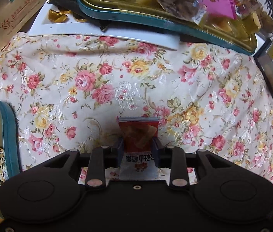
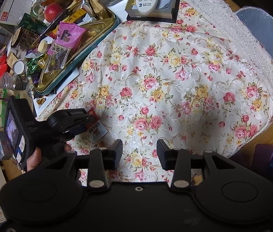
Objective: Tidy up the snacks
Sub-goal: 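Close the left tool on the red-and-white packet, then lift the red-and-white packet with the left tool while the right tool moves to the gold foil candy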
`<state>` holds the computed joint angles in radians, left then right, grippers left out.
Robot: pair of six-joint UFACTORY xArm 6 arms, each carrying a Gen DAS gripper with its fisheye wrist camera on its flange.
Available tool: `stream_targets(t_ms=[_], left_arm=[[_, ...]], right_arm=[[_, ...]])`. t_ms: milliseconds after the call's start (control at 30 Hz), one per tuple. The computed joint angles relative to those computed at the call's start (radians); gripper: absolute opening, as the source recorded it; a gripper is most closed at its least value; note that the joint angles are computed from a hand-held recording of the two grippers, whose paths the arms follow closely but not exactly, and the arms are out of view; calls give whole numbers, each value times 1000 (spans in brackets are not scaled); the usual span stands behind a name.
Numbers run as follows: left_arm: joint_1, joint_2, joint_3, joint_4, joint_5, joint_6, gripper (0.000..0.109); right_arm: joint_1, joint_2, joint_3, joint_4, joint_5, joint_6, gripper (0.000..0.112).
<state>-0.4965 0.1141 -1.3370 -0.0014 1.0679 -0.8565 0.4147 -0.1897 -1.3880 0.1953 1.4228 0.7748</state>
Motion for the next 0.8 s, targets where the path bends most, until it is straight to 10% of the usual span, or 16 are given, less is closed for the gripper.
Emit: stream_targets(t_ms=[467,800], left_arm=[[-86,139,-169,78,89,-3,49],[-48,13,-78,42,98,51,44]], right_arm=[[0,13,-5,-4,13,-9,43],[27,23,-15,-21,8,-19,41]])
